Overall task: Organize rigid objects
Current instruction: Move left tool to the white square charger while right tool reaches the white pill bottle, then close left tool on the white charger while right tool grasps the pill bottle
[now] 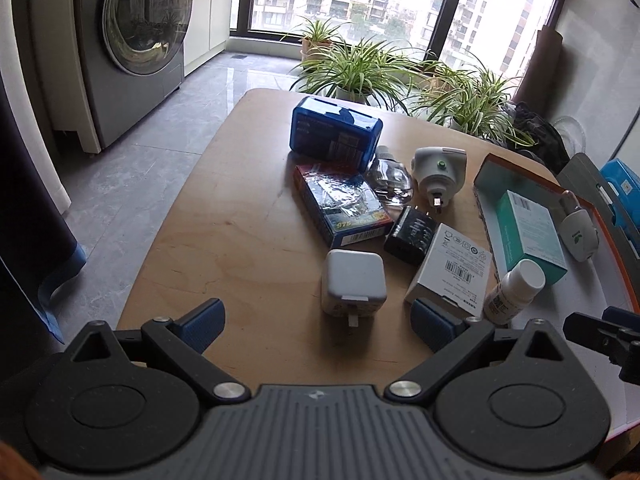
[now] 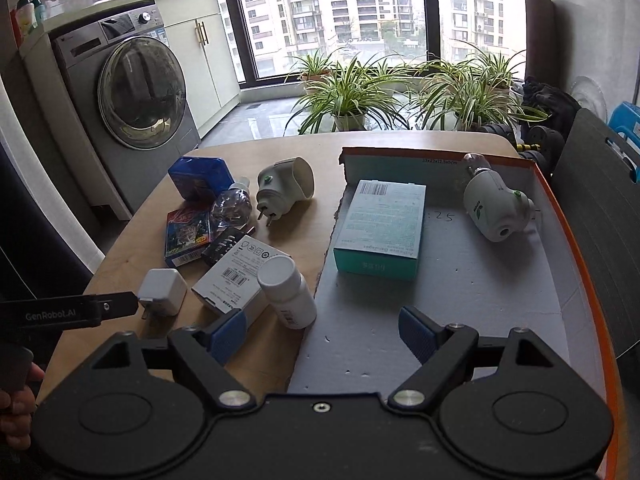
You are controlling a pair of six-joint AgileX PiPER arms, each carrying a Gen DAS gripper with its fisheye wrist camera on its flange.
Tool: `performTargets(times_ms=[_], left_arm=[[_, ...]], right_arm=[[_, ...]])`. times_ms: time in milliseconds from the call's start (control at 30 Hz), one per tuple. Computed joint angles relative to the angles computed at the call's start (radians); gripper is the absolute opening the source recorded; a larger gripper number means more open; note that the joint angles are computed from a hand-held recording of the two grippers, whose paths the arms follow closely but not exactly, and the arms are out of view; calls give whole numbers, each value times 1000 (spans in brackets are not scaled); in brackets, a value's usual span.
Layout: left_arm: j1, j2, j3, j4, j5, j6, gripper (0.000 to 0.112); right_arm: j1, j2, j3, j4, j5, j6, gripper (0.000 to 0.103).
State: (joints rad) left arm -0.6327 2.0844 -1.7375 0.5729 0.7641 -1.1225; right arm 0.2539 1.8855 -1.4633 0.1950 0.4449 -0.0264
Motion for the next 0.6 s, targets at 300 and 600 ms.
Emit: performTargets(times_ms=[300,600], left_arm=[[-7,116,-123,42,39,2,86],[-7,105,-67,85,-26,-62,44]], right_arm=[[-4,10,7,52,-10,-47,98],[-3,95,-82,103,13,-111,95]])
